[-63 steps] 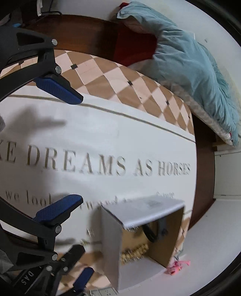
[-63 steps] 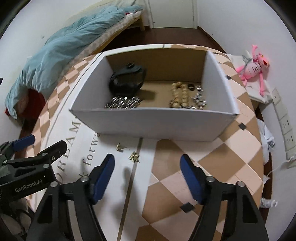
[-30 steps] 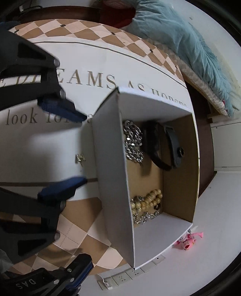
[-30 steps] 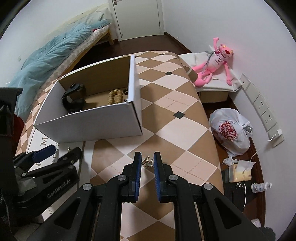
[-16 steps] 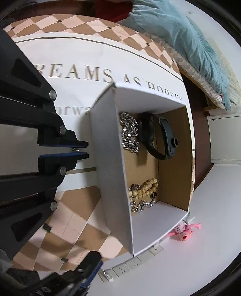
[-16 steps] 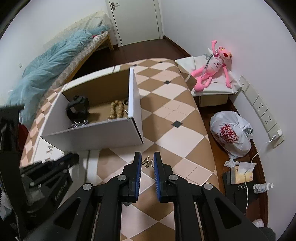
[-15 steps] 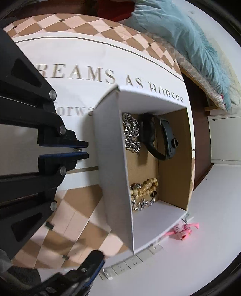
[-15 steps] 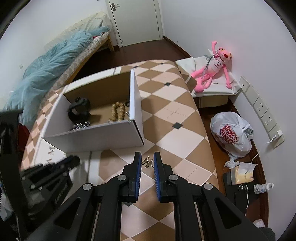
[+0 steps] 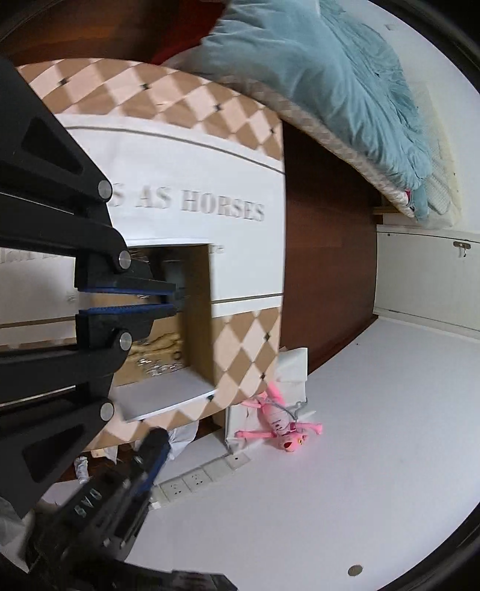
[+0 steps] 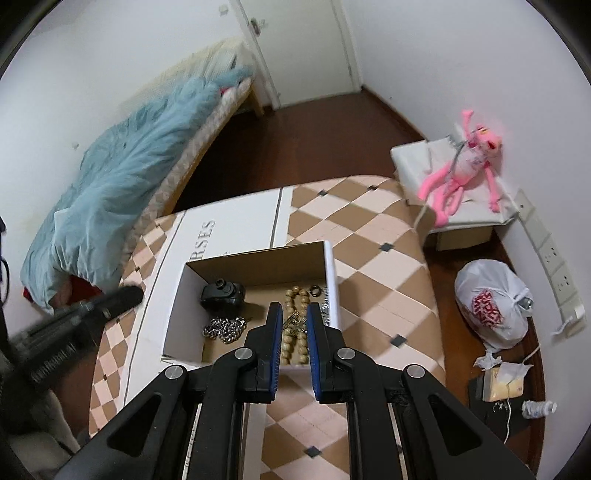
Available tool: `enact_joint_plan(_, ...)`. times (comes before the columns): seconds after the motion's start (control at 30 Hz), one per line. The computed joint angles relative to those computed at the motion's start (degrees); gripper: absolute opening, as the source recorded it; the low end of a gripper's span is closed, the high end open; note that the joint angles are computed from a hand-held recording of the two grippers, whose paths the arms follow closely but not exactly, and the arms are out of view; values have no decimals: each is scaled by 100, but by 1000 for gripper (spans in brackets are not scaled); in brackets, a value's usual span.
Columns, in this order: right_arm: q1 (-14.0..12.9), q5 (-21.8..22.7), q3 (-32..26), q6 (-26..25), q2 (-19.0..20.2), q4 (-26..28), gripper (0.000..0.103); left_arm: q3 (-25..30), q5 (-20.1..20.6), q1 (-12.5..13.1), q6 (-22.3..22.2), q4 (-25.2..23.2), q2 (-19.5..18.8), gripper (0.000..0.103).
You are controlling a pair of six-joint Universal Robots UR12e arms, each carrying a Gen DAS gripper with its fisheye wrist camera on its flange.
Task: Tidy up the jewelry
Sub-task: 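Pinch a gold earring with the right gripper while the left gripper pinches the other earring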
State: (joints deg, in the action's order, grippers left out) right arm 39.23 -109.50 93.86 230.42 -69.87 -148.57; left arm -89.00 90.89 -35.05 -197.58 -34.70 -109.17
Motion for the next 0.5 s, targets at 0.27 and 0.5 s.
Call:
enact_joint_plan(0.27, -105, 280, -67, -48, 71, 88, 14, -252, 230, -44, -24, -119, 122, 7)
enact_joint_plan(0.5, 225, -308, 372, 378, -111, -104, 14, -878, 652, -296, -341, 42, 285, 66)
